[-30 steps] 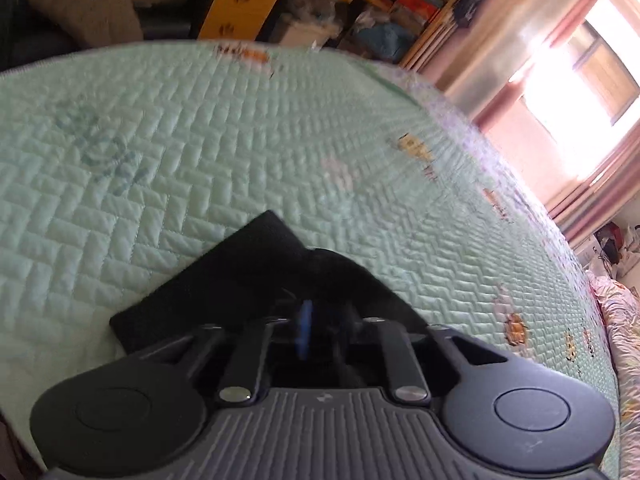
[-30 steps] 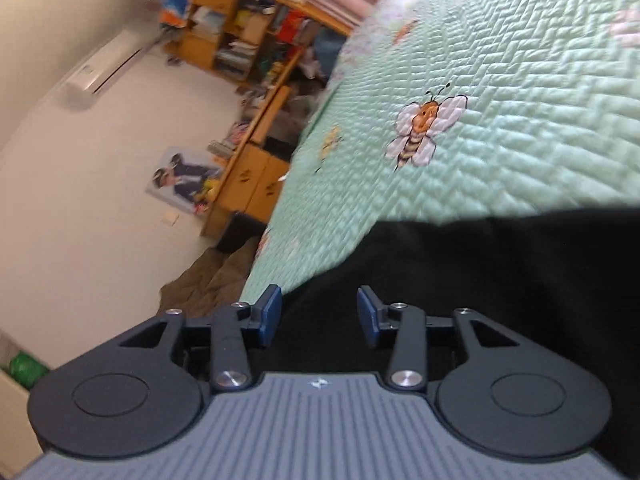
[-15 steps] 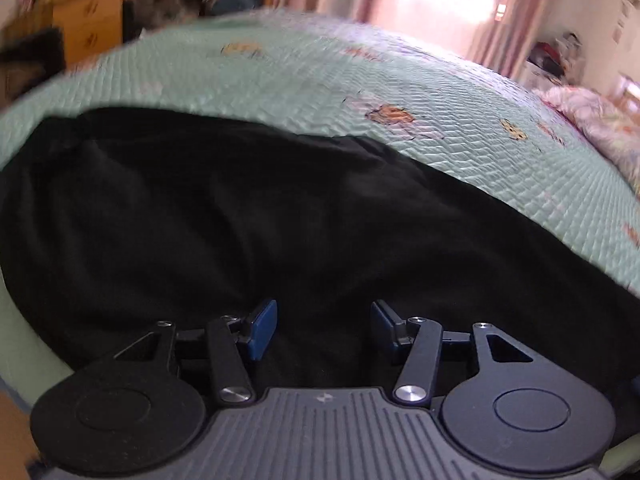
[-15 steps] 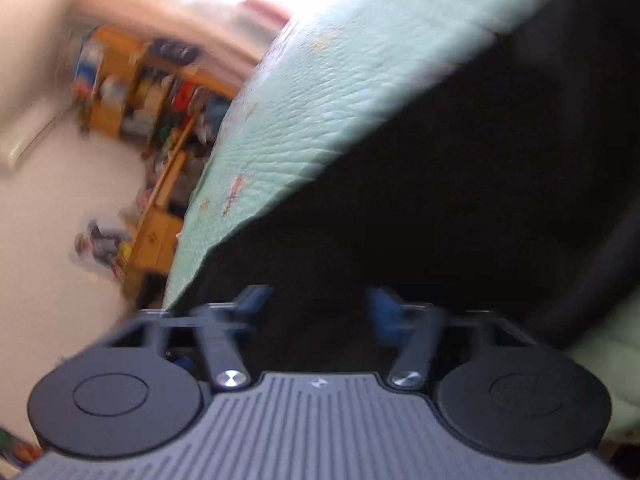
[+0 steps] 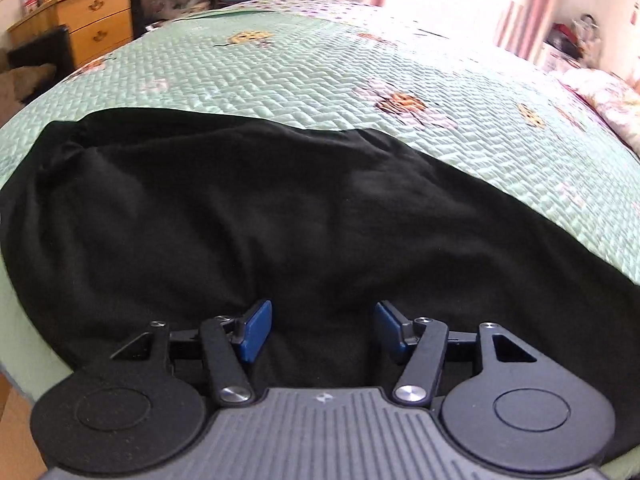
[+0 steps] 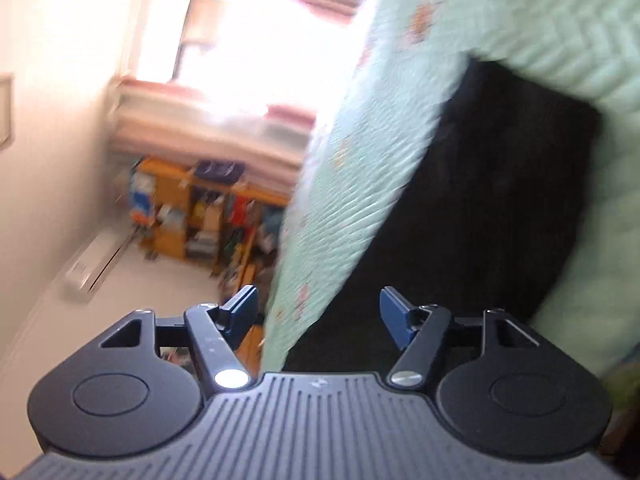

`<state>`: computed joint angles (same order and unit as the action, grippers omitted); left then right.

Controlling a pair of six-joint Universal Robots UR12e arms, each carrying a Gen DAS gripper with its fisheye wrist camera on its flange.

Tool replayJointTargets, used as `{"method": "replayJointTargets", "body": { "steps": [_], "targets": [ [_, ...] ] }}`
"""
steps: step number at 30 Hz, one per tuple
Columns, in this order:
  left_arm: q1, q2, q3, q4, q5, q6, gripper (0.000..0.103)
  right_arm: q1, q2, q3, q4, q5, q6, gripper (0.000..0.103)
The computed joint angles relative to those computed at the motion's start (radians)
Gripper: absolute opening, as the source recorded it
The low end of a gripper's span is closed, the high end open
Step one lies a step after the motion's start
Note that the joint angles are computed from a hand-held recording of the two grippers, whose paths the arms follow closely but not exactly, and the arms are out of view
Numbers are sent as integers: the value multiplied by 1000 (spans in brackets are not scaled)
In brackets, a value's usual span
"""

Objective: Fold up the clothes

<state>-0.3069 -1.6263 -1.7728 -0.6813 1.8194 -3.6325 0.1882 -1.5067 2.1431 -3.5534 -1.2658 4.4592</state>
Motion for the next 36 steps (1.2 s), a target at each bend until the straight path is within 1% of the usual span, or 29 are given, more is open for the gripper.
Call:
{"method": "replayJointTargets", "body": {
  "steps": [1,2,3,4,6,7,8,11,13,15,16,18,19,20,22,23,24,25,26,27,28,29,30,31,33,34,35,36],
  "targets": [
    [-6,-1,9,-18,13,-25,61,-4,-3,8,33,-11,28,66],
    [-11,-1,15,-29,19,-48,61,-7,3,14,24,-13,55,57],
    [-15,0,19,-29,12,-64,61,-9,11,18,-4,-11,76,56],
    [-19,1,21,-22,1,-71,61,-9,8,15,6,-11,63,57],
    [-37,-1,34,-25,-4,-57,61,-7,-2,6,43,-10,25,58],
    [-49,-4,43,-29,-6,-42,61,-6,-7,1,61,-10,6,62],
    [-60,-8,51,-33,-12,-21,62,-5,-13,-2,74,-9,-10,68],
    [-96,-24,80,-41,-45,40,68,1,-27,-14,112,-12,-51,77],
    [-123,-37,94,-29,-63,90,70,5,-34,-28,142,-19,-82,79],
    [-152,-51,104,-15,-73,157,76,16,-53,-47,215,-39,-153,80],
    [-166,-60,109,-12,-68,193,77,21,-71,-56,272,-53,-220,81],
    [-191,-78,119,-18,-42,252,79,49,-72,-89,327,-107,-357,81],
    [-196,-84,122,-36,-29,256,79,64,-71,-98,341,-133,-415,82],
    [-195,-87,123,-56,-28,245,79,73,-68,-106,345,-143,-468,83],
    [-183,-88,117,-87,-51,208,79,68,-53,-108,327,-112,-496,83],
    [-176,-86,110,-82,-59,200,83,65,-45,-109,317,-94,-507,83],
    [-173,-84,102,-72,-60,200,87,53,-41,-100,315,-77,-479,83],
    [-172,-83,97,-68,-54,203,88,40,-37,-89,315,-60,-445,83],
    [-171,-82,94,-67,-48,204,89,23,-33,-71,291,-40,-397,80],
    [-171,-82,95,-74,-41,203,90,6,-29,-53,263,-19,-346,75],
    [-170,-82,97,-81,-33,201,91,-9,-31,-36,227,0,-293,62],
    [-170,-81,99,-91,-26,196,93,-24,-35,-19,189,18,-239,59],
    [-171,-81,105,-108,-19,186,93,-39,-38,-3,151,34,-184,59],
    [-172,-80,110,-124,-13,177,93,-44,-44,2,146,32,-171,59],
    [-173,-79,120,-151,-1,170,92,-49,-59,8,149,21,-165,63],
    [-172,-77,123,-162,3,167,92,-51,-67,11,151,16,-162,67],
    [-167,-75,124,-168,4,162,92,-50,-75,11,159,9,-169,70],
    [-163,-73,124,-175,6,157,92,-46,-81,8,175,1,-181,72]
  ]
}}
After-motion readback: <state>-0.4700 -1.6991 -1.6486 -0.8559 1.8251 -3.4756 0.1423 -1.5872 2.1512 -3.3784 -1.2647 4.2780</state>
